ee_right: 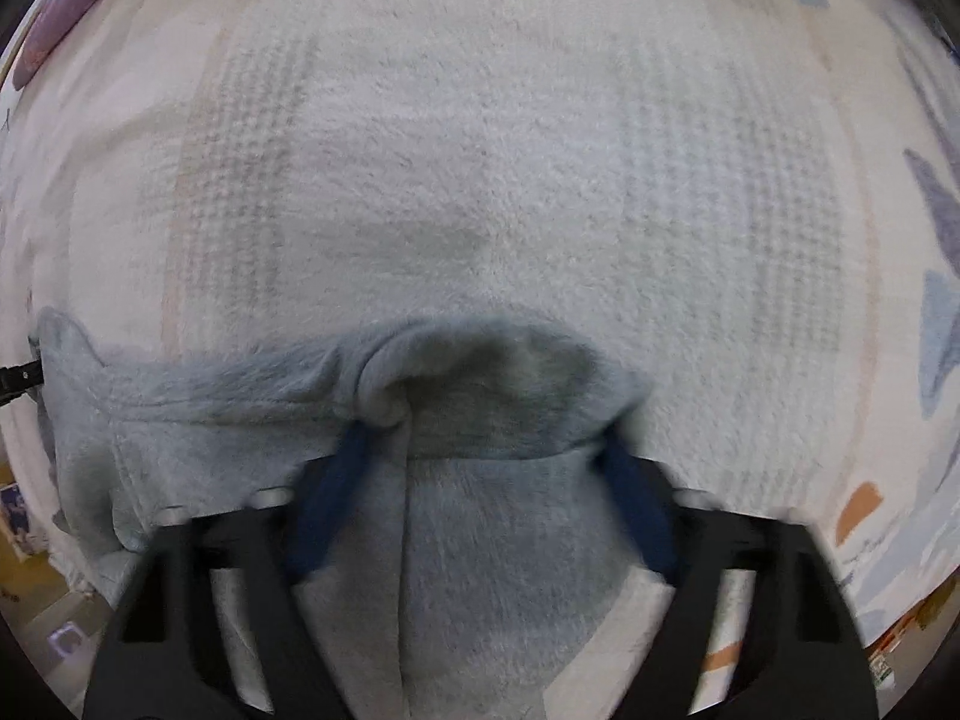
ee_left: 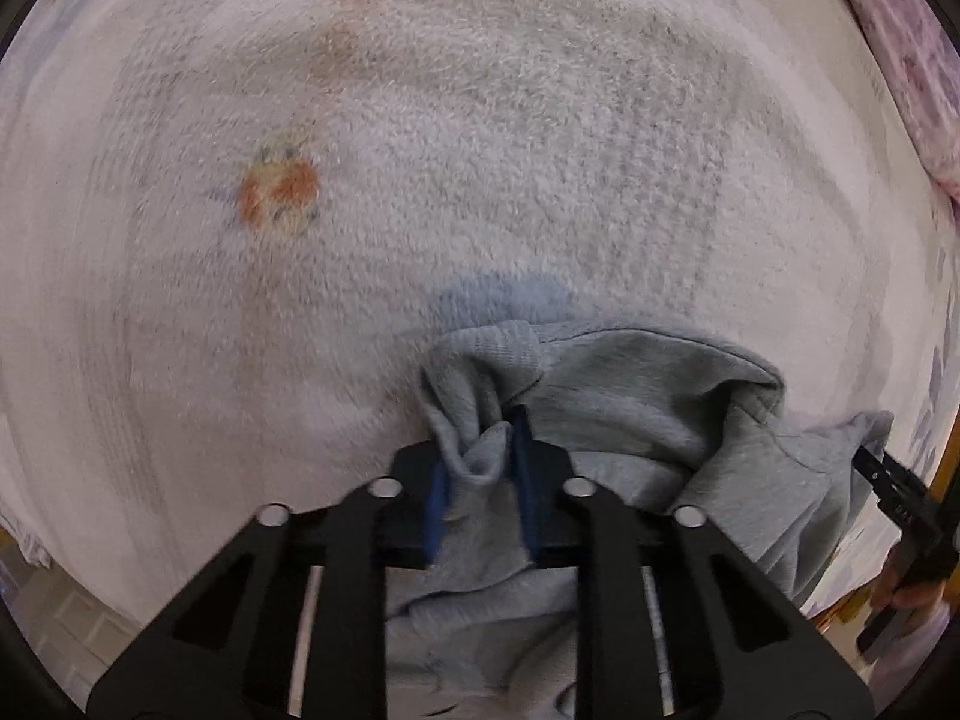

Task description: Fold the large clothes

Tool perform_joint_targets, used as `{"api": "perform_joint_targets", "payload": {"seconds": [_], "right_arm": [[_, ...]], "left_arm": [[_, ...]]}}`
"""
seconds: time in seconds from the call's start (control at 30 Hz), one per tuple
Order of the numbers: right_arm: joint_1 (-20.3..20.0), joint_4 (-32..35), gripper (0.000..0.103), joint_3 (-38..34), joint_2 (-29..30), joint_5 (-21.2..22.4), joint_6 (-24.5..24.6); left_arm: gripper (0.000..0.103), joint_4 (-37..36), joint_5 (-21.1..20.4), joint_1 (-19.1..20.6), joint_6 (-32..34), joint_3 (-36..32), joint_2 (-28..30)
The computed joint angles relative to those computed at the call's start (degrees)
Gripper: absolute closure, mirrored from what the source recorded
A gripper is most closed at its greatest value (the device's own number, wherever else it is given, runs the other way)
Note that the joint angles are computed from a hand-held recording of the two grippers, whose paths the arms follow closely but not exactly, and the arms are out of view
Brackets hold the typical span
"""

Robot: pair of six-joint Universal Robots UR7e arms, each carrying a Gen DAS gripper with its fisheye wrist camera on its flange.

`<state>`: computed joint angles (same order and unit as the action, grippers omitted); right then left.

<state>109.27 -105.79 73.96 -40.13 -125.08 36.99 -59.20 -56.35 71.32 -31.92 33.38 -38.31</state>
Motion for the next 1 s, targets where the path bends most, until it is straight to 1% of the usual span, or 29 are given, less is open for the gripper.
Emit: {"api": "perform_joint_targets", "payload": {"seconds": [0.03,0.07,0.1,0.17,0.23,0.27,0.3,0.33,0.37,0.43,0.53,0.63,0.73,0.77,0.87,1.0], "right_arm": [[0.4,-1.0,0.082,0.6,-0.4,0.0,0.4],[0.7,-0.4,0.089,0.8,-0.6,-0.6,2.1],[0.8,-1.5,0.091,1.5,-1.2,-0.2,2.5],[1.4,-3.7,0.092,3.0,-2.3,-0.1,3.8],[2.1,-3.9,0.092,3.3,-2.9,-0.8,4.2],[2.6,-3.9,0.092,4.0,-3.6,-1.4,4.4],[3.3,-3.9,0.092,4.1,-3.9,-2.1,4.8],[3.8,-3.9,0.092,4.3,-4.2,-2.4,5.3],[4.5,-4.3,0.092,4.6,-4.7,-2.7,5.9],[5.4,-4.8,0.092,5.1,-5.4,-3.1,6.2],[7.2,-5.3,0.093,6.7,-7.4,-3.8,6.7],[9.3,-5.1,0.093,8.7,-9.7,-5.1,6.4],[11.2,-4.2,0.093,8.3,-10.0,-5.9,7.0],[11.5,-4.5,0.093,8.5,-10.3,-6.1,6.9],[14.2,-6.1,0.093,11.2,-12.6,-6.6,6.7],[16.7,-5.6,0.093,13.6,-14.8,-6.5,7.3]], "left_arm": [[0.088,-0.8,0.5,-0.2,-0.2,1.8,-0.9],[0.089,-1.3,1.2,-0.6,-0.5,3.3,-1.7],[0.089,-1.3,1.6,-1.0,-0.8,3.8,-2.0],[0.089,-1.8,2.2,-1.8,-1.1,4.9,-2.9],[0.089,-2.2,2.4,-2.3,-1.3,6.0,-4.0],[0.089,-1.7,2.4,-2.5,-1.3,4.0,-2.7],[0.089,-1.7,2.5,-2.8,-1.4,4.4,-3.2],[0.089,-2.0,2.7,-3.2,-1.2,5.2,-3.9],[0.089,-2.3,2.9,-4.1,-1.8,8.1,-6.0],[0.089,0.1,5.7,-5.3,-3.0,8.7,-6.5],[0.089,0.9,7.2,-6.9,-5.1,11.3,-8.0],[0.09,0.4,9.6,-9.3,-5.8,16.3,-11.1],[0.09,-0.5,11.1,-11.5,-6.0,21.1,-14.4],[0.091,-0.3,11.5,-12.2,-6.0,22.0,-15.6],[0.091,1.3,12.6,-13.6,-6.3,22.8,-18.1],[0.091,1.9,13.3,-16.2,-9.2,28.1,-23.2]]}}
